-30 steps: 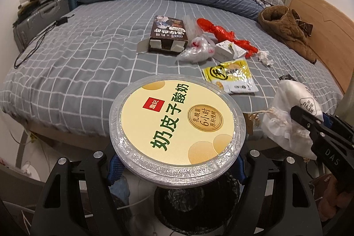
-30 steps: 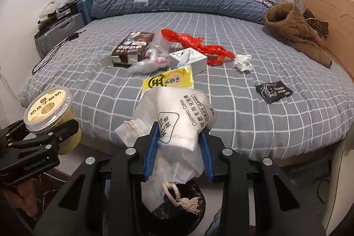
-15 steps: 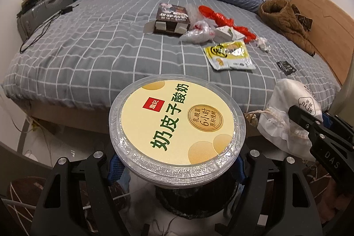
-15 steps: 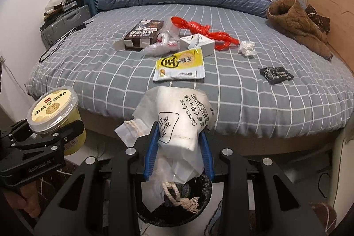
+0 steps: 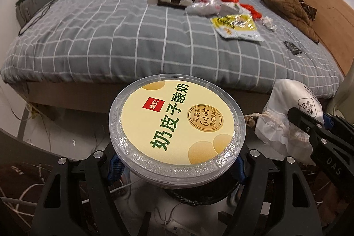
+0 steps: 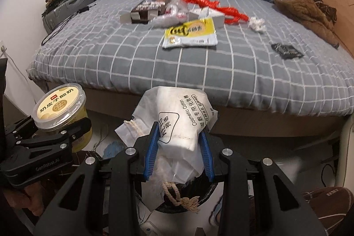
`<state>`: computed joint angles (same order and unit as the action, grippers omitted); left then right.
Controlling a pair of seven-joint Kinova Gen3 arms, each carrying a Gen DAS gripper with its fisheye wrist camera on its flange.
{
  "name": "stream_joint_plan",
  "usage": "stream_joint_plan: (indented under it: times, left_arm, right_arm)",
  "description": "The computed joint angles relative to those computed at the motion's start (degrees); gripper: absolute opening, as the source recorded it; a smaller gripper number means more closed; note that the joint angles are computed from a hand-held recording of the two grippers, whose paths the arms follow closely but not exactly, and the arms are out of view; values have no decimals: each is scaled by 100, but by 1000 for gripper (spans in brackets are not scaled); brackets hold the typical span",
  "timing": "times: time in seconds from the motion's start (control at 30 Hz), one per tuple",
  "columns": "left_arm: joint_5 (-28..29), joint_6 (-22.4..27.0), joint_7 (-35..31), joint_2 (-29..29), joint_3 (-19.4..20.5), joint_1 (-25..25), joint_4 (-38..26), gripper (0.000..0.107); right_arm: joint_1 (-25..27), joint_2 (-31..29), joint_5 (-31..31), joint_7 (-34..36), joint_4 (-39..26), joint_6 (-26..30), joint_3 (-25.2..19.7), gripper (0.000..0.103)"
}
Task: Collect trash
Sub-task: 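Lift and carry the yogurt cup and drawstring bag with both tools toward the floor bin, then open right tool over the black bin to drop the drawstring bag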
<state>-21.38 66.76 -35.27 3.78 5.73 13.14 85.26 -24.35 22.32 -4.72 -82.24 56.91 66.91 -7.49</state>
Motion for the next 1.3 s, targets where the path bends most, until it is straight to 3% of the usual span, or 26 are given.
stream_joint_plan:
  times: [0.53,0.97,1.17,1.3]
  left_arm:
    - [494,-561,-563,389,-256,-352,405,73]
    - [712,-727,-717,423,-427,-626,755,73]
    - [753,-819,-787,376,-465,-743,899,73]
    - [729,-798,-809,462,-439,-716,788,73]
  right_arm:
    - [-190,737,71,-101,-219,302,41,34]
    - [-495,1241,207,-220,-416,595,60,37]
    - [-502,1251,192,-181,-332,458,45,46]
    - [-526,1190,229,-214,-301,331,64,62]
